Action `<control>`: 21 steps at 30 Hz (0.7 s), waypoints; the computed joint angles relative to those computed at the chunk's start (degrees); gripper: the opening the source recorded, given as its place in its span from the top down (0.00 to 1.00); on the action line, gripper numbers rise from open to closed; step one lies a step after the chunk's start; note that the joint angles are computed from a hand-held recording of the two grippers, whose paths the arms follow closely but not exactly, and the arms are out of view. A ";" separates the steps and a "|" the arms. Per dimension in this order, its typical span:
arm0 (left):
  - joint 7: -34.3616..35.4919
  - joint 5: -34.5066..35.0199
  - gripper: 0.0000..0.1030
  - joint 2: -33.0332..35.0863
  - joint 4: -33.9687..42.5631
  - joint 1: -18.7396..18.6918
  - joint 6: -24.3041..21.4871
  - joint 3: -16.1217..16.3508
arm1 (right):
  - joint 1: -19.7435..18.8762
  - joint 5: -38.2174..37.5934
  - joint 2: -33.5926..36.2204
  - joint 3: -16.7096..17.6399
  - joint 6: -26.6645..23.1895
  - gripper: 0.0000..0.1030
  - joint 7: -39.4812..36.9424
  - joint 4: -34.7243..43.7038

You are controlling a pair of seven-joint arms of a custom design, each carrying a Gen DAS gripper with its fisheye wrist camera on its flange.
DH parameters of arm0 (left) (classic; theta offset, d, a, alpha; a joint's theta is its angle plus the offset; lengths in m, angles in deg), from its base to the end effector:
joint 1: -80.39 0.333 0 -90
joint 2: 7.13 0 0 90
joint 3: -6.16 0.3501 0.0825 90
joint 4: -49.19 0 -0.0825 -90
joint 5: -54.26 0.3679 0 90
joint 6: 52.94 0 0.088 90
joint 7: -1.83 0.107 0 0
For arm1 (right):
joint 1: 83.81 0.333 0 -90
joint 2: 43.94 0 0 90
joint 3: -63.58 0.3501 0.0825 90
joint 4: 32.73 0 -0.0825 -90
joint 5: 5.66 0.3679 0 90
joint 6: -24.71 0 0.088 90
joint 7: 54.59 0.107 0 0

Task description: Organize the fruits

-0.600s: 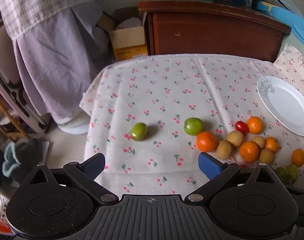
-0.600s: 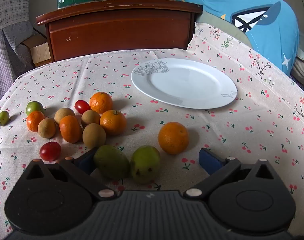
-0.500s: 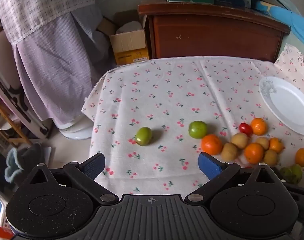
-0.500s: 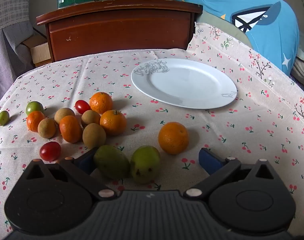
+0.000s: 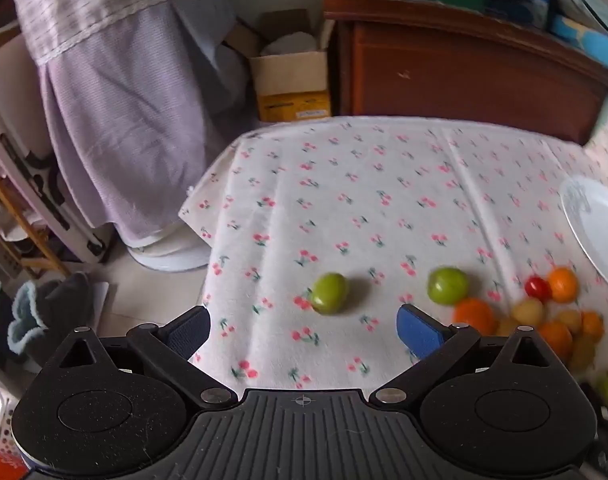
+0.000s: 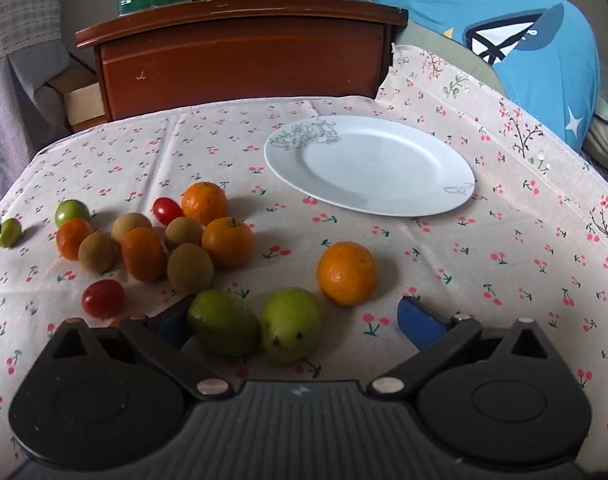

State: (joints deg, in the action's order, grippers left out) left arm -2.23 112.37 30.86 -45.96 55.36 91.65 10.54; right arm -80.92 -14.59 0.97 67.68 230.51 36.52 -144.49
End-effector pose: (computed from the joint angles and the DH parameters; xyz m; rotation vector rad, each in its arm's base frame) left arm 0.6580 -0.2662 0.2767 -2.0982 1.3034 -0.4025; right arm 0.6583 0.0924 0.2155 -1.8639 1.4777 -0.6757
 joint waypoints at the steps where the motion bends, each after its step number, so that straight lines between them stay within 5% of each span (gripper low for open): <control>1: -0.45 0.07 0.03 0.18 0.23 -0.07 -0.30 0.28 | -1.42 -1.60 -0.56 1.09 -0.57 0.00 -0.05 -0.44; 5: -2.83 0.58 0.03 0.57 0.61 0.29 -0.35 1.26 | -4.08 -4.90 -1.34 2.94 0.31 0.01 0.00 -2.40; 18: -1.99 -4.55 0.03 4.13 5.78 1.88 -7.03 0.97 | -2.71 -3.55 -1.41 1.87 -0.85 0.01 0.34 -1.73; 21: -1.61 -5.38 0.03 4.71 5.93 2.73 -5.04 0.69 | -2.67 -3.43 -1.36 1.86 -0.90 0.01 0.29 -1.62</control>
